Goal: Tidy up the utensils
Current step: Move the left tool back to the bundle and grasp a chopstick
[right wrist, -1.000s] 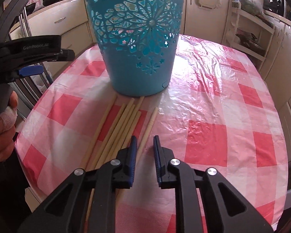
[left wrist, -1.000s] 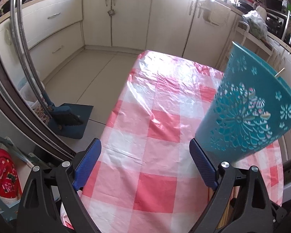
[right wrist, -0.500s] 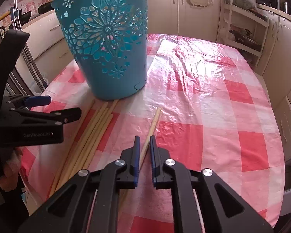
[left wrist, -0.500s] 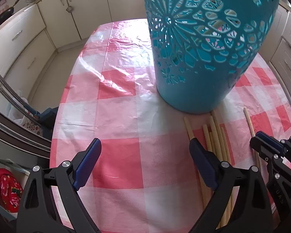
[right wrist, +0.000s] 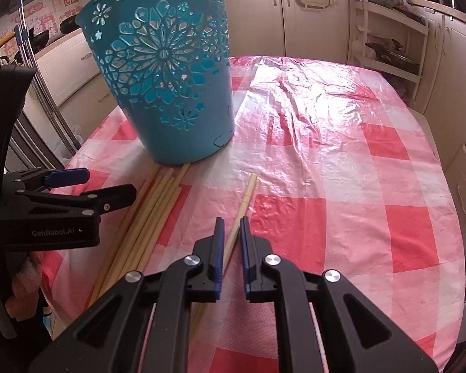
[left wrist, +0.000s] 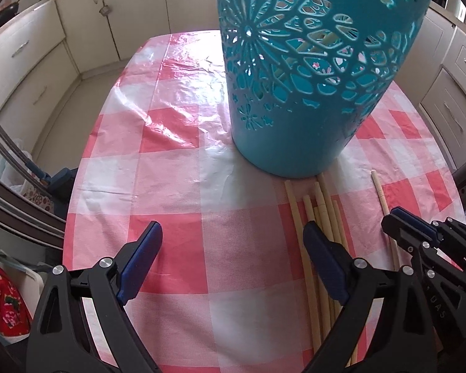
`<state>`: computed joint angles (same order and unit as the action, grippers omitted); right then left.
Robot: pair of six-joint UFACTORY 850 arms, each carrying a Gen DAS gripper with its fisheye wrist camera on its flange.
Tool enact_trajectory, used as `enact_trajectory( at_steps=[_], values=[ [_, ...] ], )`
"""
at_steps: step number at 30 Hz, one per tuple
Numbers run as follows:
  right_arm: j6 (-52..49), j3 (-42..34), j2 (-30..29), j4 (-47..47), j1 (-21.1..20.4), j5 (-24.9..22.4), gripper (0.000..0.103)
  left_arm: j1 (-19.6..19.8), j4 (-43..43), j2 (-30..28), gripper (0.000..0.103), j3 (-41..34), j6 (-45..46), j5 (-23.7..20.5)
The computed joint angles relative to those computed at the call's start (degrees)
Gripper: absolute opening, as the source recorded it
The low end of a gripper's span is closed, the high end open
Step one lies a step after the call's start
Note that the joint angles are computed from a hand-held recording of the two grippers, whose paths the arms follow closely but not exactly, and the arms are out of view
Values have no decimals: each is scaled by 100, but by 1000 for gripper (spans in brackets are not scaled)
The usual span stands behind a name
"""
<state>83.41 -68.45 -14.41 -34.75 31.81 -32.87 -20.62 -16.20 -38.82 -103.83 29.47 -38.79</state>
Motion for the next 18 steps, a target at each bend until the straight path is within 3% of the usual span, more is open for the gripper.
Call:
enact_trajectory(
  at_steps=[10, 16, 18],
  values=[
    [-10, -23, -15, 3, 4, -14, 11, -71, 236, 53, 84, 125, -25, 80],
    [-87, -63, -56, 140, -104, 100, 11, -49, 80, -4, 59, 24, 68, 199],
    [-326, -75, -50, 316, -126, 146, 11, -35, -12, -37, 40, -36, 158, 177]
  ],
)
